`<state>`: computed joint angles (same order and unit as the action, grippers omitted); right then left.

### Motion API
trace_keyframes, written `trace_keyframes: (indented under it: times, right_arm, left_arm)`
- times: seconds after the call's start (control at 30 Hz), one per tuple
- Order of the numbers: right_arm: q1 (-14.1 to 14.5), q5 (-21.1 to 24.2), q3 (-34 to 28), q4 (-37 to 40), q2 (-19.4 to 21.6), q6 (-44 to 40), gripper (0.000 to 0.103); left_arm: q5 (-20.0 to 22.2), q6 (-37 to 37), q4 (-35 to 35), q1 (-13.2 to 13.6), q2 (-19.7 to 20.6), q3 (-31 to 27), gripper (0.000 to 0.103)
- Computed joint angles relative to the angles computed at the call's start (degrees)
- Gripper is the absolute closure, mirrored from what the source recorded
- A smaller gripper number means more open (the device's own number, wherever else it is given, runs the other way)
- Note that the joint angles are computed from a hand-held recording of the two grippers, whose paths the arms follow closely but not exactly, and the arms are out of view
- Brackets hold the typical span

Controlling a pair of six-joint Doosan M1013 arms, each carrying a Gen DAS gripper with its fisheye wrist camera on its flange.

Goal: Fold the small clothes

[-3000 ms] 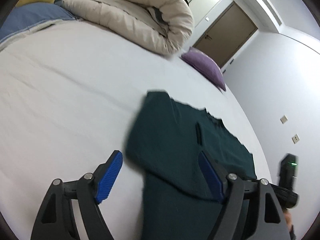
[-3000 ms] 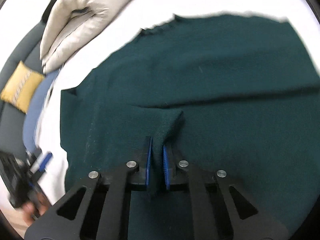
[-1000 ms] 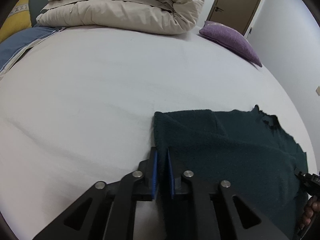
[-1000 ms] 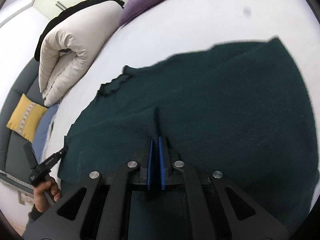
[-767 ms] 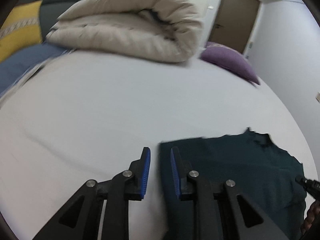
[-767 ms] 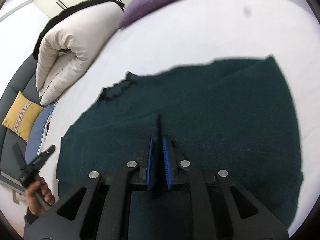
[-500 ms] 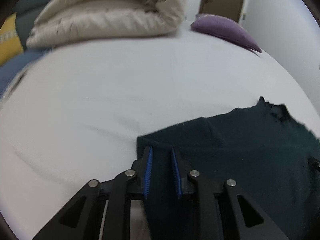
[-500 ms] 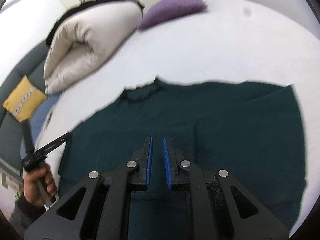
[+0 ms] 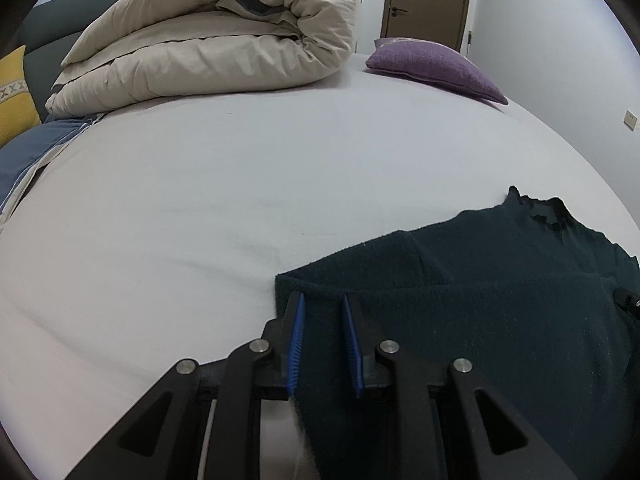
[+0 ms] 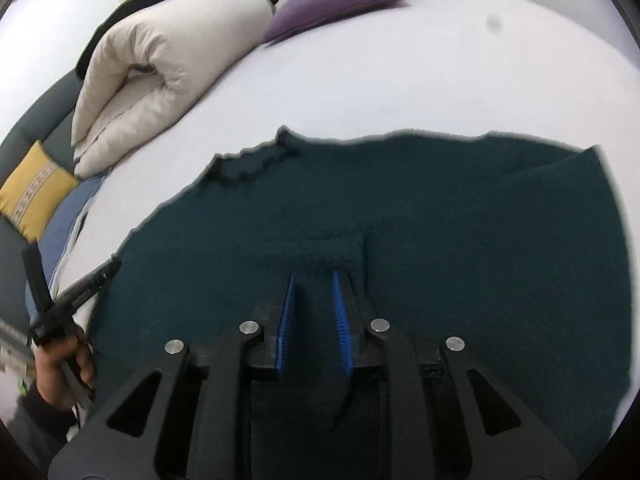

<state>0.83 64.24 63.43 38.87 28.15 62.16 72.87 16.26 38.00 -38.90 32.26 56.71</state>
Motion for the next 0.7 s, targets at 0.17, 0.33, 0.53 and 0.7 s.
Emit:
trace_keyframes:
  times: [0.17,0.33,0.53,0.7]
  right_arm:
    - [-2.65,-2.71,3.73,-1.14,-5.01,1.97,0.079]
    - [-10.28,-1.65,14.08,10.19,-14.05,-8.01,0.032]
    - [-18.22,9.02,22.37,11.19,-21.09,-14.41,0.032]
    - [-23.78,13.35,27.38,8.53,-24.25,-15.4,0.031]
  left_arm:
    - [0.74,-3.95,-0.49,-2.28,-3.11,2.23,0.05]
    - [-2.17,-10.49,1.35,-8.48,-8.73,8.58,0.034]
    - [-9.07,-21.04,-5.9,-14.63,-13.96,17.15,0.034]
    - [-8.79,-23.19,-7.86,-18.53,-14.5,19.0,0.034]
